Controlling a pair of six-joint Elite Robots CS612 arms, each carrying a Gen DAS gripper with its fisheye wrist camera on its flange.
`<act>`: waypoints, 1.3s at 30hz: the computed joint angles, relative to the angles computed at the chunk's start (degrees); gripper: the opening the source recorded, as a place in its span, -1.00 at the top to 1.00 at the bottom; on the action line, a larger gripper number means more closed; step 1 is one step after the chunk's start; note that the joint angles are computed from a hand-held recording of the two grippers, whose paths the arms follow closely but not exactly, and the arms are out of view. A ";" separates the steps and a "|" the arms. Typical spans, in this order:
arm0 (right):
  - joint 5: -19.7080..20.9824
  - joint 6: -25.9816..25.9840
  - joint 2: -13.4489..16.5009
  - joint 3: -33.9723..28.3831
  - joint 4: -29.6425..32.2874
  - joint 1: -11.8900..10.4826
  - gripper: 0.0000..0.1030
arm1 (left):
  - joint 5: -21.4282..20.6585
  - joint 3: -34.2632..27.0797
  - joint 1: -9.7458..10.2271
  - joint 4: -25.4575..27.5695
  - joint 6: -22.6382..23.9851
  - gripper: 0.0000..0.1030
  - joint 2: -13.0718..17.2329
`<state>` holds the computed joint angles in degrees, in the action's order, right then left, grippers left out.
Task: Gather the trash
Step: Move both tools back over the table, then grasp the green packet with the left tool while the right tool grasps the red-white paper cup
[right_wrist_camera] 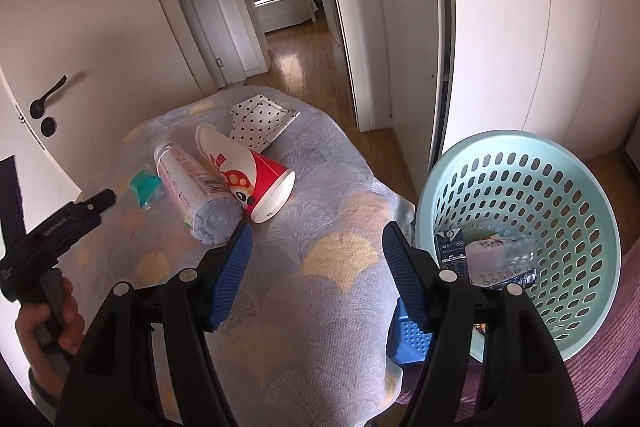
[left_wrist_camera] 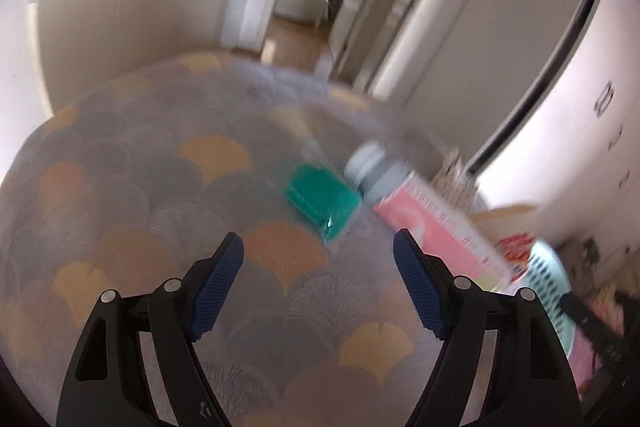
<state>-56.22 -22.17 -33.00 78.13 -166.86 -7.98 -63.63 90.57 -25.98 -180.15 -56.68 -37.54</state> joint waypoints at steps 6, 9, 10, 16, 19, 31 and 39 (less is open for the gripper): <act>-0.07 0.58 0.77 -1.43 1.61 -0.29 -0.24 | -1.62 -4.43 0.73 7.30 1.10 -0.45 1.94; -0.99 0.59 1.11 -1.92 1.58 -0.25 -0.24 | -1.46 -5.56 1.03 6.74 3.94 -0.45 2.66; -1.07 0.50 1.22 -2.10 1.73 -0.24 -0.24 | -1.76 -5.80 1.19 6.49 3.92 -0.45 2.78; -1.06 -0.59 1.65 -2.65 1.64 -0.01 -0.24 | -2.18 -6.46 2.24 4.39 2.22 -0.47 3.56; -0.52 -1.29 1.56 -2.73 1.05 0.31 -0.24 | -1.48 -6.61 2.18 3.27 2.87 -0.47 3.94; 2.94 -8.34 2.58 -6.16 6.28 3.31 -0.24 | -0.38 -3.49 1.74 -1.42 6.07 0.07 3.35; 3.19 -8.99 4.01 -8.46 9.08 4.55 -0.24 | -0.73 -4.02 1.58 -2.14 7.65 0.07 3.89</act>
<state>-53.03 -31.16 -28.99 69.67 -157.78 -3.43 -64.36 86.55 -24.39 -182.29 -49.03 -33.65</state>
